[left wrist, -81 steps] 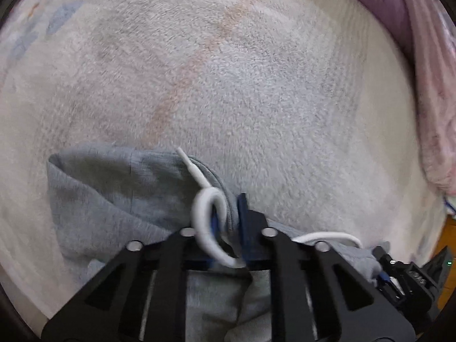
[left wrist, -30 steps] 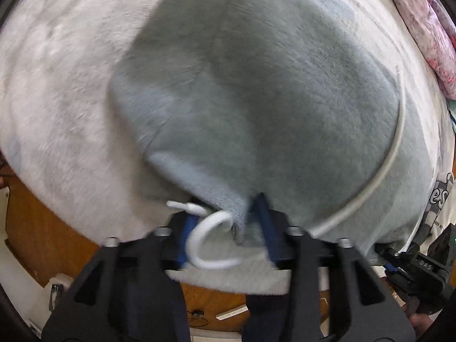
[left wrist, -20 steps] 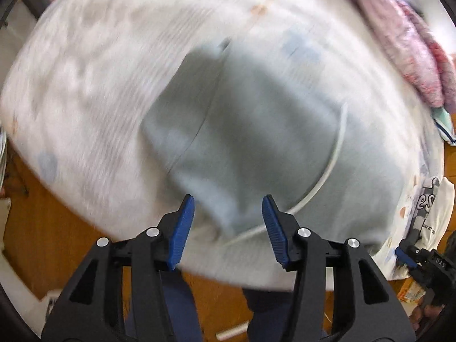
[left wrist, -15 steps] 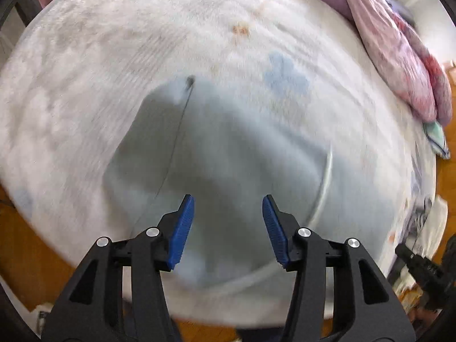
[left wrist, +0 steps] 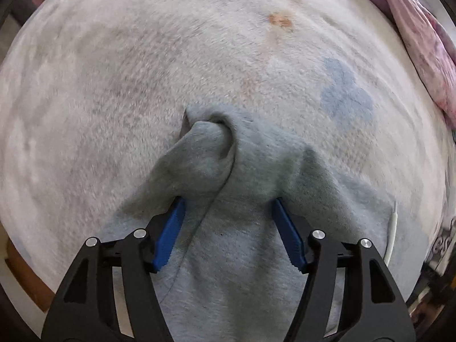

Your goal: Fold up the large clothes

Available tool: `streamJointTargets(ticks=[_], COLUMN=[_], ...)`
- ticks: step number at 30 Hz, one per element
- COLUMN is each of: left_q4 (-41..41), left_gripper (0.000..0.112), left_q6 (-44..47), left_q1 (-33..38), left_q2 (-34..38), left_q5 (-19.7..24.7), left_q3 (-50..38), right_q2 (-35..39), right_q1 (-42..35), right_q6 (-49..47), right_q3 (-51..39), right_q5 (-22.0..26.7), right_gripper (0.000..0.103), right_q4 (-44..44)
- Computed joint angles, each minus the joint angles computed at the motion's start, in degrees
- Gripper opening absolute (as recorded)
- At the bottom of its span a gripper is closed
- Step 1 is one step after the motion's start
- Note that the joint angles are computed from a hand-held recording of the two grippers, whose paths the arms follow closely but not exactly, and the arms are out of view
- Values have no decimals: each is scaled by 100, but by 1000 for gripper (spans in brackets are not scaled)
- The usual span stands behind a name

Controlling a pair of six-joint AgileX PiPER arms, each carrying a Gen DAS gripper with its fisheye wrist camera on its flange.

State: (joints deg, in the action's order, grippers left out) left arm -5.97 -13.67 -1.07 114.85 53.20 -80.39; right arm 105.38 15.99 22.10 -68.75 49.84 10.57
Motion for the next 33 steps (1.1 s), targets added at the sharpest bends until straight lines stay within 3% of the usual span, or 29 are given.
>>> streamJointTargets(ticks=[5,8,10,14,17,18,20,22,24,28,31,33], left_q4=[-539,-914,-972,-1116,-1256,-1449,-1514,-1760,-1868,-2188,-2327,-2401], left_gripper=[66,66,66,66,66,66,66,66,67,75,75,75], left_q6=[730,1224,1344,1698,2142,2318,2611,2879,2992,3281,3524,3693], left_q1=[276,482,468,792,1179,1315,1558,1791,2087,2633,2880,2958], left_q2=[-1017,-1738,-2075,-2263,-2032,-1991,-2124,-2238,-2496,-2671,-2651,-2688], left_q5=[-241,-289,-212,-385,-350,-343,-258,-179,-28,-13,4,-51], left_q3=[811,1586,1985,2892,3062,3057,3096,3145,3292,3562,3679,3790], right_q2=[-1333,-1694,-1502,-1366,-1419,-1500,-1745,-2025,-2208,-1764,-972,-992], right_q1=[875,1576,2097,2837,3181,3234,3312,3536,3736,3650,3447,3428], right_q6=[1093,1722,2262,3251,3863,4043,4652,5431,5984,5532,4869,5014], right_q3=[258,583,613,1710,2561,2640,2536,2081,1719,1429,1731,2008], right_q5=[200,84,100,-489,-1378,-1449,-1156,-399,-62,-460,-1282,-1659], right_gripper=[1,1,1,1,0,0,1,1,1,1,1,0], right_q4=[-443,-332,-478,-318,-162,-251,-573,-1292,-1851,-1872,-996,-932])
